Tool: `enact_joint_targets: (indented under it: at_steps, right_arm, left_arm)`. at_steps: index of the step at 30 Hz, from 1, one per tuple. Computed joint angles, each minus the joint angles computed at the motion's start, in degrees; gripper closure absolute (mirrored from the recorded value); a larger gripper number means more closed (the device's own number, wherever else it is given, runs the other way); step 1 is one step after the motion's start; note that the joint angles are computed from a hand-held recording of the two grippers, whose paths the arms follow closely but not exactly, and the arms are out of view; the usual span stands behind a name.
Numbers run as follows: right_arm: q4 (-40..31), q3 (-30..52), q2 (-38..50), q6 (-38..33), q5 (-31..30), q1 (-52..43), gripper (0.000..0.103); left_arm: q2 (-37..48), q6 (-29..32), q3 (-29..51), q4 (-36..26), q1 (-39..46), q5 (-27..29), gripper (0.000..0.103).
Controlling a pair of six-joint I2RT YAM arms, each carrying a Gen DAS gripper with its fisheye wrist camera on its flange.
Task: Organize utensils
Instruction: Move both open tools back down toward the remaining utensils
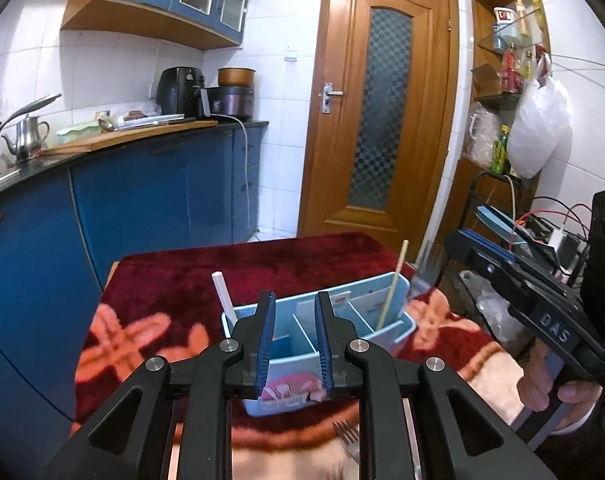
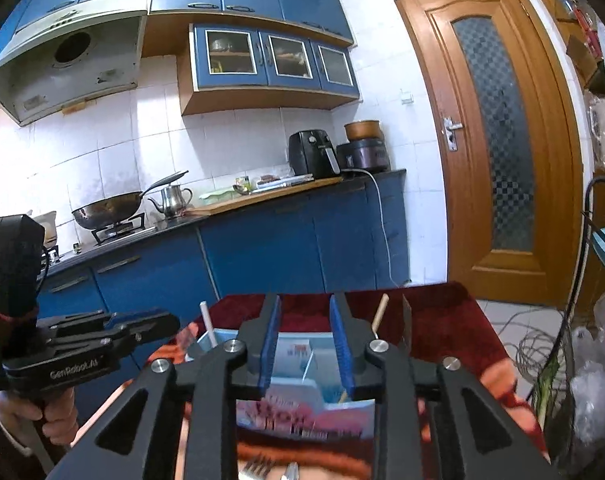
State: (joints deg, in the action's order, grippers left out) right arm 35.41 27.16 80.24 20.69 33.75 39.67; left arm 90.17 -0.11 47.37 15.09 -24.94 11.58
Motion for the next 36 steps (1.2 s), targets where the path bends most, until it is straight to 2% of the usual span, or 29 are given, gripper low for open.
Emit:
enact_joint_targets:
  at_steps: [6, 11, 16, 19, 21, 23, 32, 36]
  right_arm:
    - [-13.1, -1.5, -7.6, 7.3, 3.1, 4.6, 0.071]
    - [-22.4, -2.1, -11.5, 13.1, 3.7, 7.7, 0.068]
    - [-27.9, -2.9, -12.1, 18.4, 3.5, 10.2, 0.066]
    - [-28.8, -4.0, -11.6, 22.0, 2.3, 11.3, 0.064]
    - [-28.5, -4.7, -10.7, 23.6, 1.7, 12.1, 0.063]
    - [-28.8, -5.0, -9.7, 25.0, 1.3, 12.6, 0.062]
    - [-26.8, -9.0, -7.9, 30.1, -2.3, 13.1, 0.056]
    - [-25.4, -10.7, -7.4, 31.3, -3.3, 12.6, 0.055]
  left_arm:
    - [-6.3, 0.1, -4.3, -2.6, -1.1, -1.3, 0.083]
    - [-9.1, -0.9, -6.3, -7.5, -1.6, -3.1, 0.083]
    - [-9.9, -1.6, -7.9, -11.7, -0.7, -3.0, 0.082]
    - [-10.2, -1.1, -9.7, -12.4, -0.8, -3.5, 0.082]
    - [-9.9, -1.1, -10.5, -13.1, -1.2, -3.6, 0.074]
    - [-9.1, -1.1, -11.2, -13.1, -1.9, -4.0, 0.072]
    - [-1.3, -1.9, -11.6, -13.6, -4.4, -4.9, 0.072]
    - [3.1, -3.2, -9.8, -16.0, -4.7, -2.9, 0.072]
